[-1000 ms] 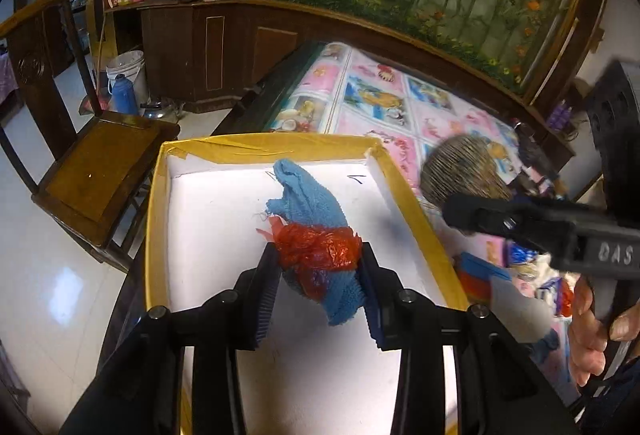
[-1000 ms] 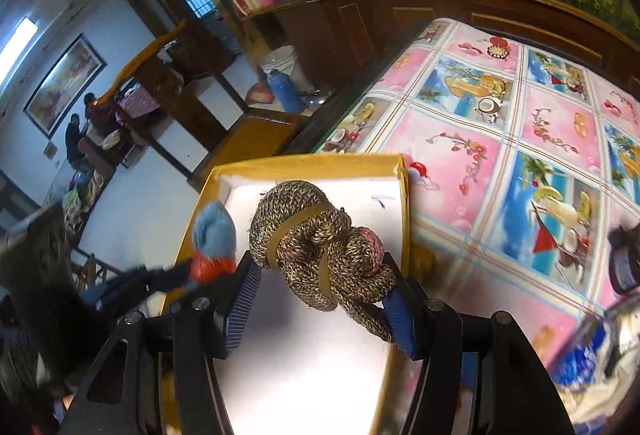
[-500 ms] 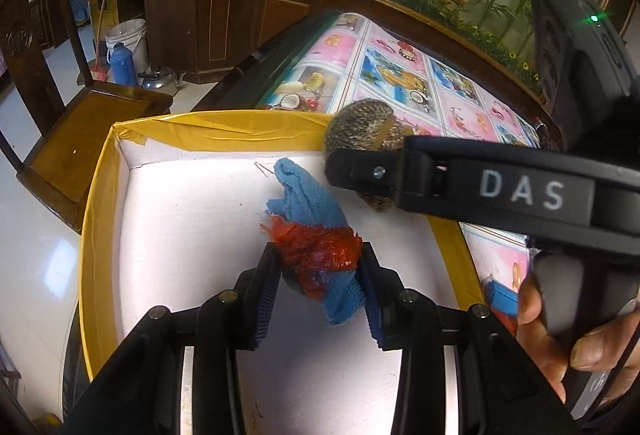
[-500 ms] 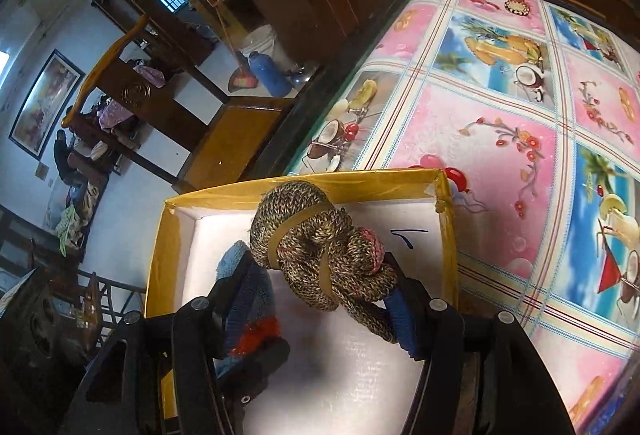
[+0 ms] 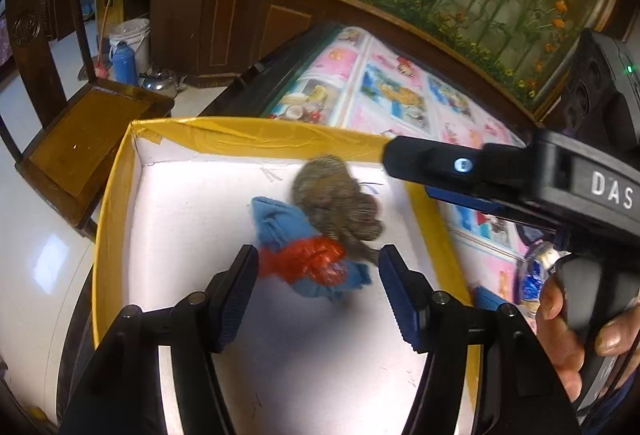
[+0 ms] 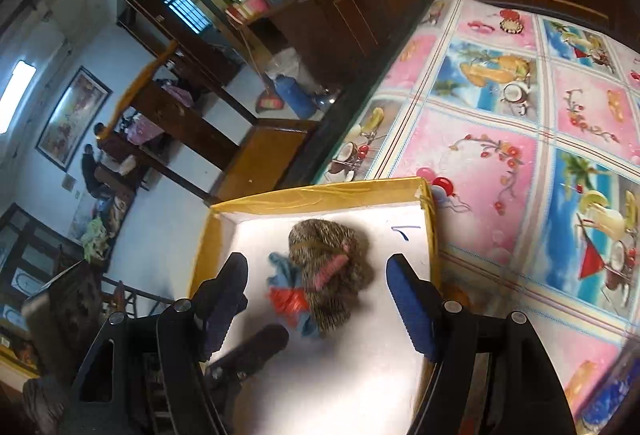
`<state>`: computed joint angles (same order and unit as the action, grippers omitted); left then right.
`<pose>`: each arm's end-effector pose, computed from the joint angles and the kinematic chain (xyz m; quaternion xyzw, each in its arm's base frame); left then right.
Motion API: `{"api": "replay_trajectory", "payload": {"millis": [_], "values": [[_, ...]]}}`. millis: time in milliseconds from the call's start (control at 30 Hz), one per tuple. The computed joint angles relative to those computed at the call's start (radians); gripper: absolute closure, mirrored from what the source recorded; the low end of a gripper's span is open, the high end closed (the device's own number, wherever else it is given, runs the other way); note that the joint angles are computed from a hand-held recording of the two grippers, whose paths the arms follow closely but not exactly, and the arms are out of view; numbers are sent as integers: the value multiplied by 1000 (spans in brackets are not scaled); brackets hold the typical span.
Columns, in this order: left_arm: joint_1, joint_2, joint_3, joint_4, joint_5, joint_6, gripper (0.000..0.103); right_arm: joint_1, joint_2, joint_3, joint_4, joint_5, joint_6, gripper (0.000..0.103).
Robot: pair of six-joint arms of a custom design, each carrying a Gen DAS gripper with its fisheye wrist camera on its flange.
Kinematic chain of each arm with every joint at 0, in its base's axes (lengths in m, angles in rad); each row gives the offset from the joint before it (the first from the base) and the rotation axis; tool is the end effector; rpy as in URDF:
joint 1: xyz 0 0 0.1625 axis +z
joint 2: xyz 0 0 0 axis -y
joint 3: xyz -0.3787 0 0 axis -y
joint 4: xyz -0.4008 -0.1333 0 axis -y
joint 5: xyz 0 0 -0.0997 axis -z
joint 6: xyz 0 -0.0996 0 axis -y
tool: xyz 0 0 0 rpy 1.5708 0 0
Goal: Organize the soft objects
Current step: 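Open the right tool over the tray while the left tool releases the blue cloth beside it, then grasp the white cloth with the left tool while the right tool grasps the light-blue knit item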
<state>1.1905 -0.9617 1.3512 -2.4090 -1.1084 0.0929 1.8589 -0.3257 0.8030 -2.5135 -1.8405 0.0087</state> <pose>-0.1007 -0.7308 0.2838 0.1729 0.9345 -0.2463 0.1901 0.3430 -0.7817 0.0585 0.1036 -0.9591 0.2453 0.0956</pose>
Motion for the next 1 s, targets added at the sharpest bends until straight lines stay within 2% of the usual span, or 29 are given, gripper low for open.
{"api": "replay_trajectory", "payload": {"millis": [133,333,600,733,833,867,933,1000], "values": [[-25,-62,89,-75,-14,17,35,3,-164,265,-139,25,-31,27],[-70,-162,254,-167,-70,35,34,-21,-413,657,-336,68,-57,26],[-152,-241,456,-241,-103,50,34,-99,-680,1063,-567,117,-107,23],[-209,-249,543,-284,-90,69,26,-170,-780,1231,-701,164,-138,22],[-243,-223,554,-256,-83,75,26,-255,-838,1330,-782,276,-138,21],[-250,-213,552,-249,-82,78,26,-275,-851,1340,-773,302,-137,22],[-266,-189,552,-240,-70,79,26,-288,-874,1350,-767,297,-123,22],[-280,-162,547,-240,-53,83,26,-302,-893,1363,-775,340,-123,22]]}}
